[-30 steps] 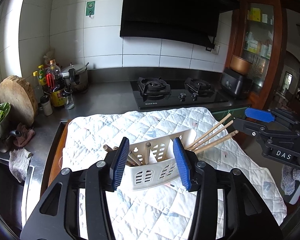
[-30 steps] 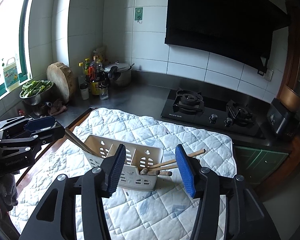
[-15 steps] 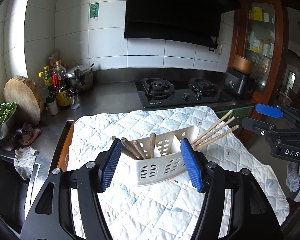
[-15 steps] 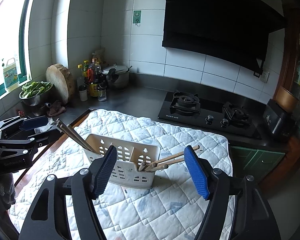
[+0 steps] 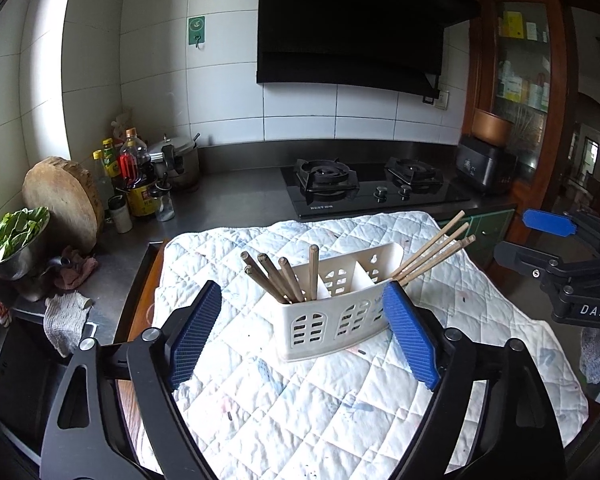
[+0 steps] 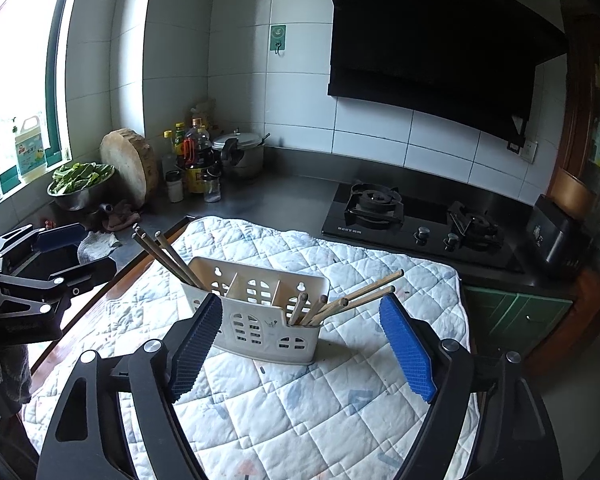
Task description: Organize utensils
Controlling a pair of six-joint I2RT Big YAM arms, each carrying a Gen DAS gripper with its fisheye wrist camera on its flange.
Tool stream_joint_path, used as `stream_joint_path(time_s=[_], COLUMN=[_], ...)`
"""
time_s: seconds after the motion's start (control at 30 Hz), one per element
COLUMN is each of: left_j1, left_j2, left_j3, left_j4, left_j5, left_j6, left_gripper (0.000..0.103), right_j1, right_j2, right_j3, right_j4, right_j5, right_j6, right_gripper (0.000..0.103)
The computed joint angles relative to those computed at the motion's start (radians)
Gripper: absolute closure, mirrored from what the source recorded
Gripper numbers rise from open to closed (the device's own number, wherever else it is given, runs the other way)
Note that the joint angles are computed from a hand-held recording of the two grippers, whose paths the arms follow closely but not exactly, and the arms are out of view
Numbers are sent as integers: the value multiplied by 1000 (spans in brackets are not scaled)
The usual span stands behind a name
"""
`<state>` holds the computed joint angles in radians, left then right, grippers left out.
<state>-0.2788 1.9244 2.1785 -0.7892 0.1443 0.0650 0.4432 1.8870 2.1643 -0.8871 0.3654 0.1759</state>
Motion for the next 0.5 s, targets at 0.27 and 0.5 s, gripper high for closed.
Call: stream_joint_path(time_s=[0.27, 0.5], left_j1=[-4, 1], left_j2=[-49, -74], left_j3=[-89, -147], left_j4=[49, 76], left_j5=[-31, -34], left_j6=[16, 6], left_gripper=[13, 12], right_j1=[9, 15], right_j2=[-31, -56], right_j3=[-71, -131], right_j4=[29, 54], right_j5=[0, 4], right_j6=[17, 36], right_gripper=[22, 20])
